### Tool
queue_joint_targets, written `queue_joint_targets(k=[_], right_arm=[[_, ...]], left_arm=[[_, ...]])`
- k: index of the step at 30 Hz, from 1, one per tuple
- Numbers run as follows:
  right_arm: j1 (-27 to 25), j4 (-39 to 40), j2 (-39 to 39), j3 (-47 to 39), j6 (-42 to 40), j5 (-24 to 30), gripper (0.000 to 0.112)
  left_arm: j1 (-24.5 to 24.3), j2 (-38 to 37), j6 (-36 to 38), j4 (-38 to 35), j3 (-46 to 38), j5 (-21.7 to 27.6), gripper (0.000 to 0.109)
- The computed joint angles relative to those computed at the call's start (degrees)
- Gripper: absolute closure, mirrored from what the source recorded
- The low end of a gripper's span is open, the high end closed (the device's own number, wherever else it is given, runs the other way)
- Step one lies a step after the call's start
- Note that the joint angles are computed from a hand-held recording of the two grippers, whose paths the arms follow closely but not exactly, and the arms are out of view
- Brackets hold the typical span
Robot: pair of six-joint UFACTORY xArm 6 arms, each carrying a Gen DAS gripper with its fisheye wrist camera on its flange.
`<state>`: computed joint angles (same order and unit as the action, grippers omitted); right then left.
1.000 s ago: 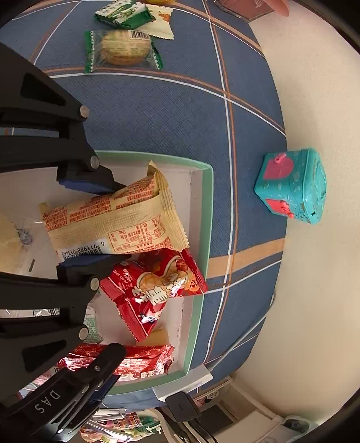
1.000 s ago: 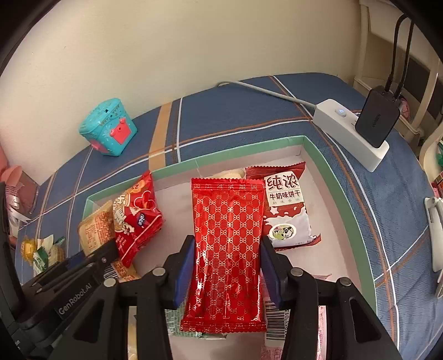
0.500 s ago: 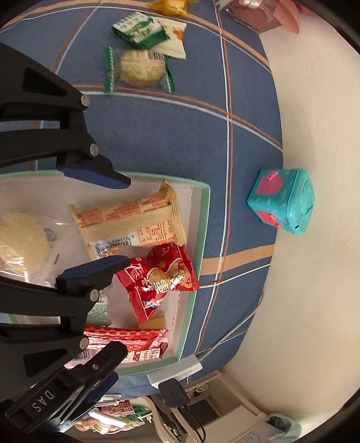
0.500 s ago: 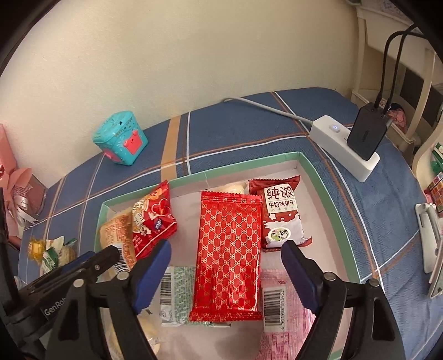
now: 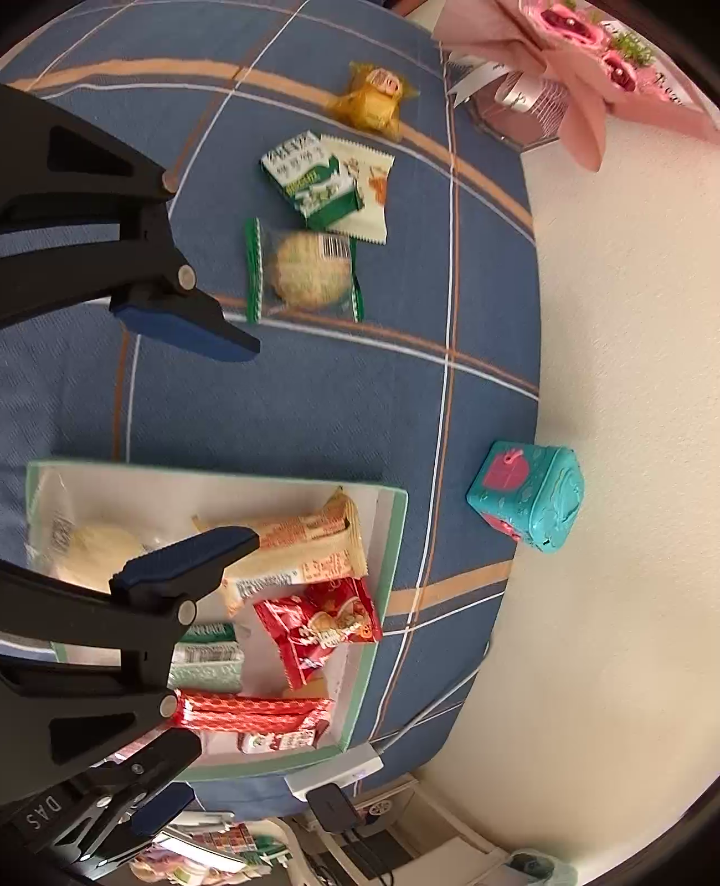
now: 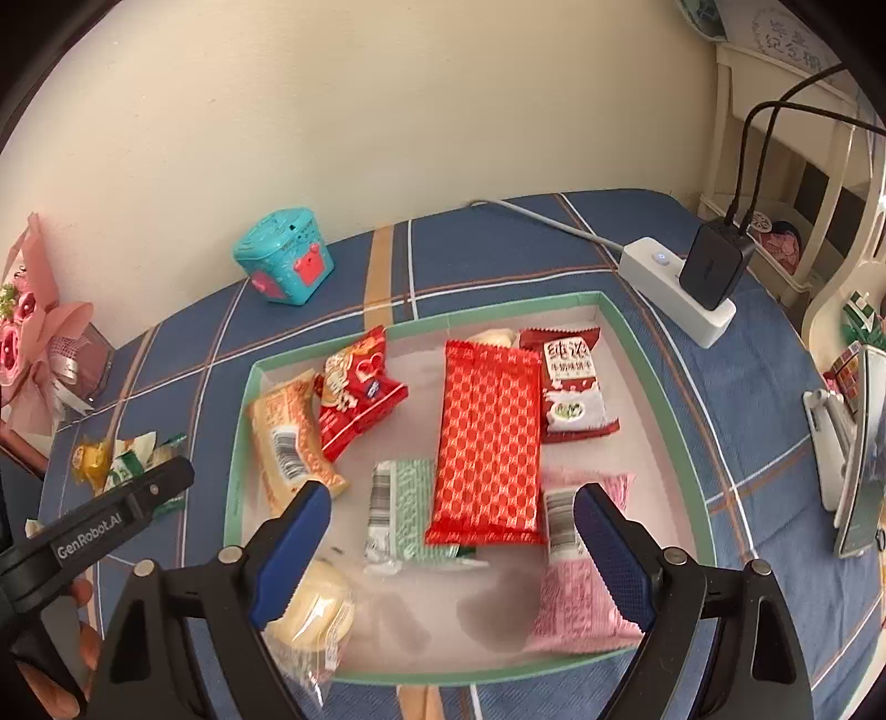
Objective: Organize snacks
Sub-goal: 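Move both open tools back over the remaining snacks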
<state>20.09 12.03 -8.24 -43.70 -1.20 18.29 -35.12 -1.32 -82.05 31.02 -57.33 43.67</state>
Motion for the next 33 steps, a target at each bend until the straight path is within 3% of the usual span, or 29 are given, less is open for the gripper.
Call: queue_joint_targets(k=[7,13,17,21,25,28,33], right_arm=[[1.57,-1.84,-3.25,3.48,1.64,-0.57,0.009],[2.27,-3.17,-4.17,4.95,3.93,-1.28,0.009],[2.21,-14.25,-1.10,2.60,12.61,-0.60,0.009],[2.26,-19.79,4.12,-2.51,15.84,0.03,0.009],[3.31,-9.73,7.31,-6.30,10.28,0.82,0.009],[5.01,-2.88,6.74,-5.57,5.47,-1.92,0.009],[7.10,-1.88,3.75,-2.86,5.60,-2.20,0.009]], left_arm=[[-1.83,-2.57,-2.53,2.95,2.85,1.54,0.043],[-1.69,-4.88,-3.47,2.00,5.46,3.21,0.043],[1.07,-6.25,-3.36,2.60,7.24,0.49,0.043],[5.01,-3.79,2.77,0.21,5.26,-0.79,0.043],[6.31,-3.10,7.91,-1.13,2.73,1.05,0.043],[5.56,-6.89,8.18,1.02,5.41,2.46,0.043],[6.24,-15.11,6.66,0.32,11.80,4.43,0.043]])
